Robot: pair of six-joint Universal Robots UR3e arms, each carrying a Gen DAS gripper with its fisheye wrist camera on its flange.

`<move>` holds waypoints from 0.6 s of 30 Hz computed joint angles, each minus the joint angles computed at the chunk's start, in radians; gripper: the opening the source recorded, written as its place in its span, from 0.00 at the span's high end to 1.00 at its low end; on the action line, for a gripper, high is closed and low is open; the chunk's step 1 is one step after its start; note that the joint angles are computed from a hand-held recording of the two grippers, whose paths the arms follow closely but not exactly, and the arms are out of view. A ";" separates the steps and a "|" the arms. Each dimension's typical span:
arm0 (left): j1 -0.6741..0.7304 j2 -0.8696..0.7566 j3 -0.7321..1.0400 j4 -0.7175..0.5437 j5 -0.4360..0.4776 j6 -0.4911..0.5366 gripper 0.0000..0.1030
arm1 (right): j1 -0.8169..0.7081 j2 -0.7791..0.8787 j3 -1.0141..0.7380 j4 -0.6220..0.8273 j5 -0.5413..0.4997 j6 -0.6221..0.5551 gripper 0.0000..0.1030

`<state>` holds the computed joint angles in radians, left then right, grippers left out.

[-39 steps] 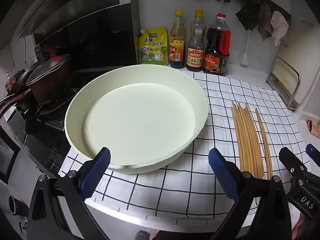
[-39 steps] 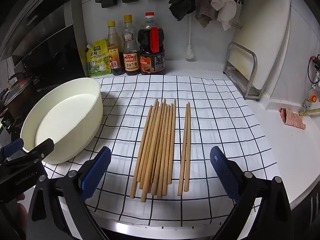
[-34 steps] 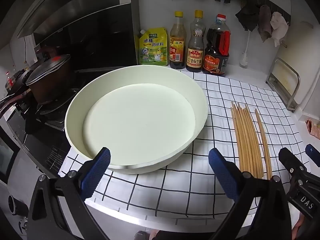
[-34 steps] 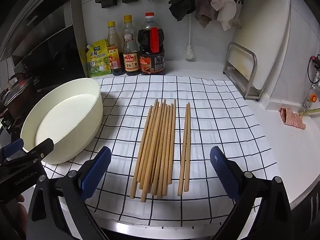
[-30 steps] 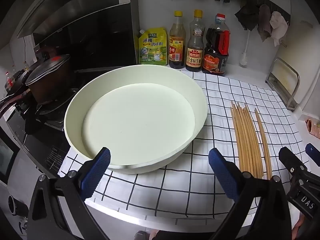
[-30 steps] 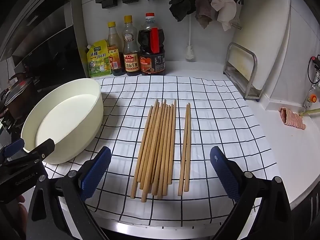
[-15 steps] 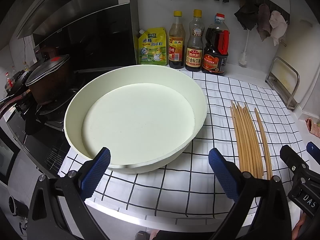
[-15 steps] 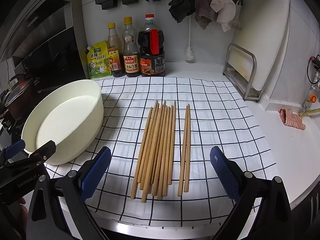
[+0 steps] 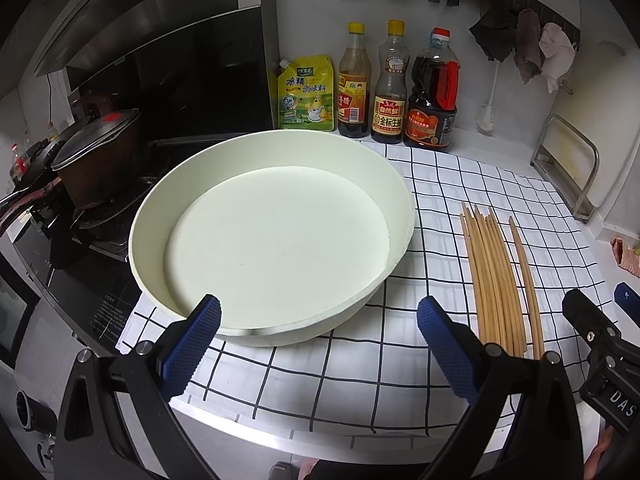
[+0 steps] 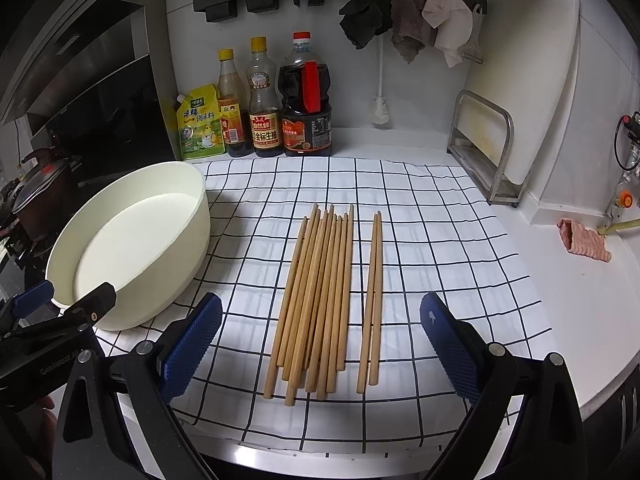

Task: Organize utensils

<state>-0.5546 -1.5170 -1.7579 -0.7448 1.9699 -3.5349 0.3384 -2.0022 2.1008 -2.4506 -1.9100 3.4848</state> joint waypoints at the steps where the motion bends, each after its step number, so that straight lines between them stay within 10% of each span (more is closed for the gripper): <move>1: 0.000 0.001 0.000 0.001 -0.001 0.000 0.06 | 0.000 0.000 -0.003 0.002 0.001 0.000 0.08; 18: 0.003 0.011 -0.013 0.017 -0.004 0.009 0.06 | 0.003 -0.008 -0.004 0.003 0.001 0.003 0.08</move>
<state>-0.5516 -1.5059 -1.7712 -0.7283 1.9656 -3.5260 0.3414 -2.0098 2.0969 -2.4477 -1.9093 3.4880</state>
